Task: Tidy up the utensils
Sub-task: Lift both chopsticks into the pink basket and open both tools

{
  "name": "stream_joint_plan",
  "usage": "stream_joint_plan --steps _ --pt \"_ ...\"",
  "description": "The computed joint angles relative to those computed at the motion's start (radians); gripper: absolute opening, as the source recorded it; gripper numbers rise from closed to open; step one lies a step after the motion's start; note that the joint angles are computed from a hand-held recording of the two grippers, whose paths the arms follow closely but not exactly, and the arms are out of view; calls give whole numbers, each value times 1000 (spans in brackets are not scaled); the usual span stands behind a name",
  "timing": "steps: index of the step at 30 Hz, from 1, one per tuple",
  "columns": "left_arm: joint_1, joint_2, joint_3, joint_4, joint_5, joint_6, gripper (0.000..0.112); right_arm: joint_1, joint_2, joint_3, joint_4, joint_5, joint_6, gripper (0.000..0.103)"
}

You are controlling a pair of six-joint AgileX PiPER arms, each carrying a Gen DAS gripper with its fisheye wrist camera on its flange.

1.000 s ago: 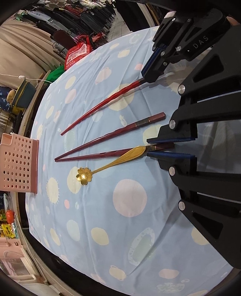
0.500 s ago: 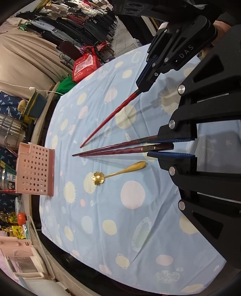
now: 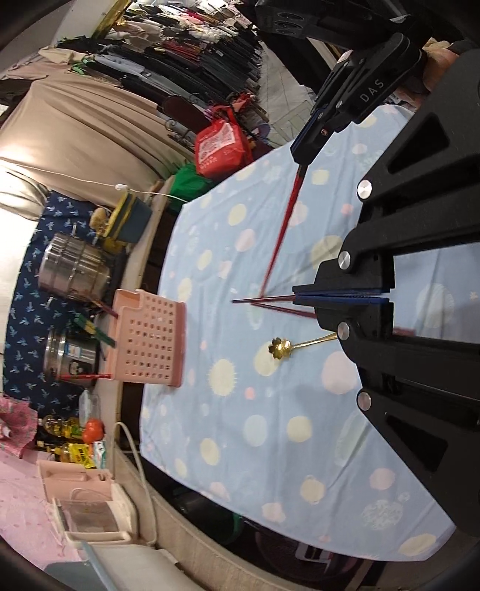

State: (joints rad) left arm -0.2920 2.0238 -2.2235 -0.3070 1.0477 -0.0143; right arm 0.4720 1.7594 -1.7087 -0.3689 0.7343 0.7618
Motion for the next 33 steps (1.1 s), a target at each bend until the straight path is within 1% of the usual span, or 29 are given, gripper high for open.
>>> stream_joint_plan --steps 3,5,6,9,10,11,13,15,18,24,27,28,29,30,33 --pt "6 61 -143 14 51 -21 0 -8 17 -63 -2 18 -17 7" --pt "10 83 -182 13 74 -18 0 -8 23 -77 -7 20 -18 7" --pt "10 78 -164 11 71 -11 1 -5 25 -76 -17 22 -13 7" --pt "3 34 -20 19 25 15 1 0 19 -36 -21 18 0 7" --pt "0 27 31 13 18 24 3 -2 19 -24 -9 14 -1 7" --pt "-1 19 78 0 8 41 6 -1 18 -11 -4 12 2 7" --pt "-15 8 168 17 -18 45 22 -2 15 19 16 5 4 7" --pt "-23 7 232 14 -28 63 26 0 13 41 29 1 6 7" --pt "-31 9 304 10 -47 76 26 8 8 59 27 0 15 7" --pt "-35 43 313 19 -48 73 25 14 9 64 28 0 18 7" --pt "-36 38 332 18 -69 77 24 16 9 65 27 0 21 7" --pt "-38 36 333 26 -73 73 23 16 9 64 27 1 20 7" --pt "-41 37 333 31 -75 71 19 16 10 63 28 2 20 7" --pt "-40 38 332 30 -72 74 9 18 10 63 26 3 21 7" --pt "-31 37 323 5 -53 86 7 22 9 64 20 2 28 7"
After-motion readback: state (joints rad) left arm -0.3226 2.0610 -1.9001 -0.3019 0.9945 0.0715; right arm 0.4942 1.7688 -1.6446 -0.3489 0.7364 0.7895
